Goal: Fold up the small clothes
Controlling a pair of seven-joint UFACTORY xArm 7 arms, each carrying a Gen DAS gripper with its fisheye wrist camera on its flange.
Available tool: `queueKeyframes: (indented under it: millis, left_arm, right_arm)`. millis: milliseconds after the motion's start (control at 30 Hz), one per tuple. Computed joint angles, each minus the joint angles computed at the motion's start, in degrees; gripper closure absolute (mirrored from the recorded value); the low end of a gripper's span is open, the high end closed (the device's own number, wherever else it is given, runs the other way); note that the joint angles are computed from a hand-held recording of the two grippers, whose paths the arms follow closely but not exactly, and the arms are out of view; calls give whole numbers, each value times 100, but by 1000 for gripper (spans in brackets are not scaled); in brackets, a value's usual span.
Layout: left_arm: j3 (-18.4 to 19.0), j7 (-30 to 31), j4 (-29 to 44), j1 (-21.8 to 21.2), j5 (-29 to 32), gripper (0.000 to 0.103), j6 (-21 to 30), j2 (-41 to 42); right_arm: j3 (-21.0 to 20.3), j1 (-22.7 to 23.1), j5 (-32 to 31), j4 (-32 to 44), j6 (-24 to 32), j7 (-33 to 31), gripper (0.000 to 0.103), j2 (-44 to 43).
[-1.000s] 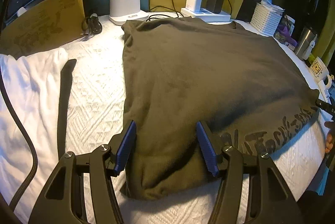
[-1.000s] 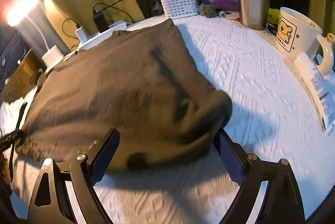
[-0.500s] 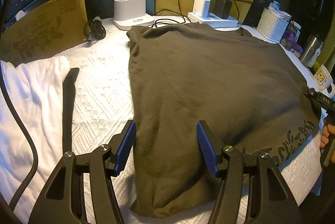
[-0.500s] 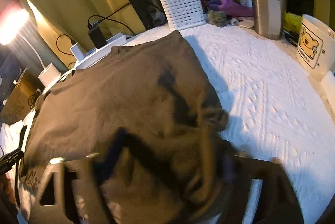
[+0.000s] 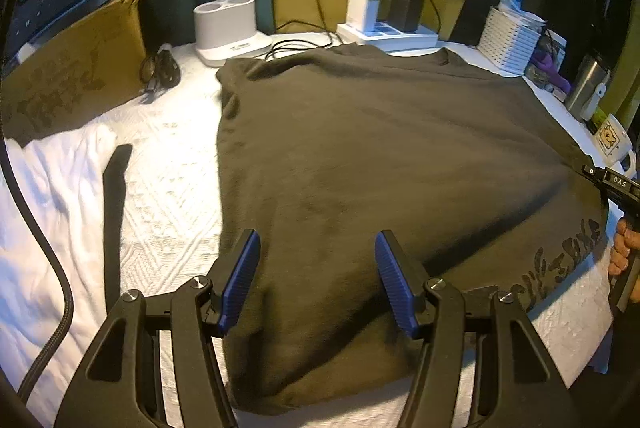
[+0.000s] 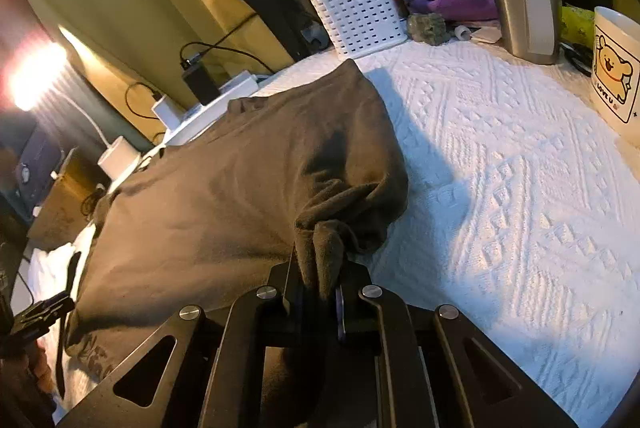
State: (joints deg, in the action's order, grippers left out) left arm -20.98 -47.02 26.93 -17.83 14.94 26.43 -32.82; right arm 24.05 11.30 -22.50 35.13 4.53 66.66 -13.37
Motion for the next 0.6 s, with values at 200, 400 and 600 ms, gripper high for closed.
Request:
queueKeyframes:
  millis: [200, 400, 600]
  left_arm:
    - [-210, -160, 274, -65, 79, 43, 216, 118]
    - [-365, -362, 570, -134, 256, 43, 191, 335]
    - [-327, -413, 621, -322, 263, 43, -5, 535]
  right_arm:
    - [-74, -27, 325, -509, -418, -152, 93, -446]
    - [-444, 111, 890, -1124, -119, -634, 93, -1356]
    - [-736, 192, 1283, -1613, 516, -1119, 93, -2309]
